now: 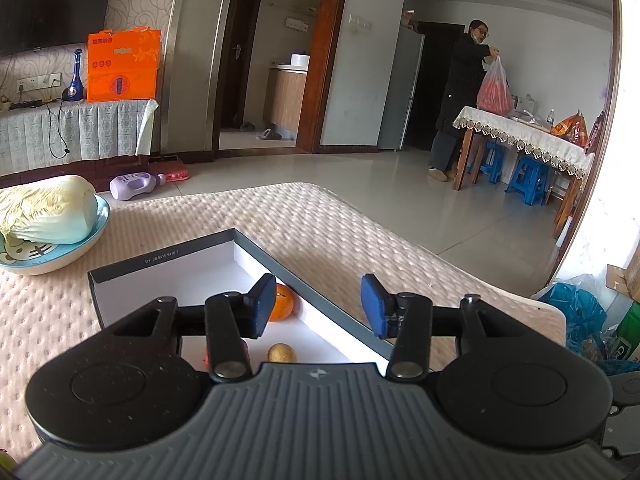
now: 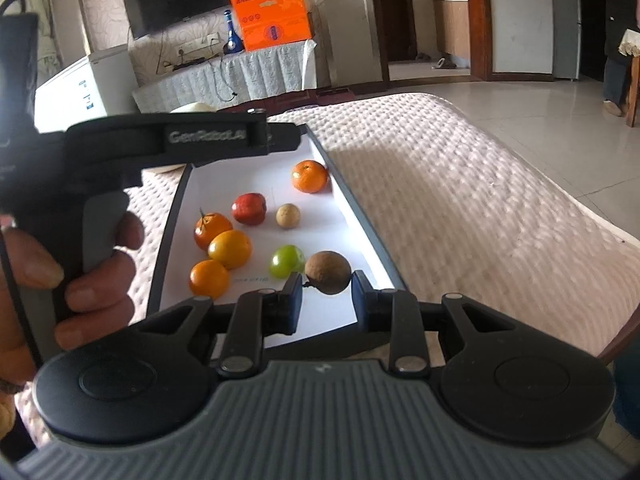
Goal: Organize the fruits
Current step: 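Lower the brown kiwi into the box and open the right gripper, then lift both open grippers away from the box back over the bed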
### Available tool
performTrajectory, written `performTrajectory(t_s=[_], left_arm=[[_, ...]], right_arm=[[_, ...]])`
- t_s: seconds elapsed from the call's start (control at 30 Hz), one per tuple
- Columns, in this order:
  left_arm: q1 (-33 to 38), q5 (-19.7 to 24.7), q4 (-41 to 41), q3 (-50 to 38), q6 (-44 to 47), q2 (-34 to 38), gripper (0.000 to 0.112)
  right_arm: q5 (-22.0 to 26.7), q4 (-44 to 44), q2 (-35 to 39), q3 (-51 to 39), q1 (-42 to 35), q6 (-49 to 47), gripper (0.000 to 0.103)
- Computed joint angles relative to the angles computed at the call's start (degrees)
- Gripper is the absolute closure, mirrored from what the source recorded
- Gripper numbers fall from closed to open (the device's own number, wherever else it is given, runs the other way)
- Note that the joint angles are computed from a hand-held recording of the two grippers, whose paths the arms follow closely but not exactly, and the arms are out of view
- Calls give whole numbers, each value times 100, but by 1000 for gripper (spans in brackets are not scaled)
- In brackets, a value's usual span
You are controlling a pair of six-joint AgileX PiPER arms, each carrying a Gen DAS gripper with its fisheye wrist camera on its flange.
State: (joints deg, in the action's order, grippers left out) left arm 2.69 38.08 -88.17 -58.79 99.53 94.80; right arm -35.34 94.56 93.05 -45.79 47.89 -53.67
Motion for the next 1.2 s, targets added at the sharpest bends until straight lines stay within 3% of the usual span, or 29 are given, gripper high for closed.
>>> performTrajectory(t_s=[0.5, 0.8, 0.97, 1.2], left_arm=[[30, -22, -131, 35, 39, -22, 51], [204, -93, -268, 382, 259, -351, 51], [575, 66, -387, 797, 589, -855, 51], [1592, 651, 238, 1156, 89, -1524, 51]], right_arm=[[-235, -393, 106, -16, 130, 405, 68], [-95, -264, 294, -297, 153, 403, 68], [-298, -155, 321, -337, 272, 484, 68], [-511, 152, 310, -373, 391, 401, 64]])
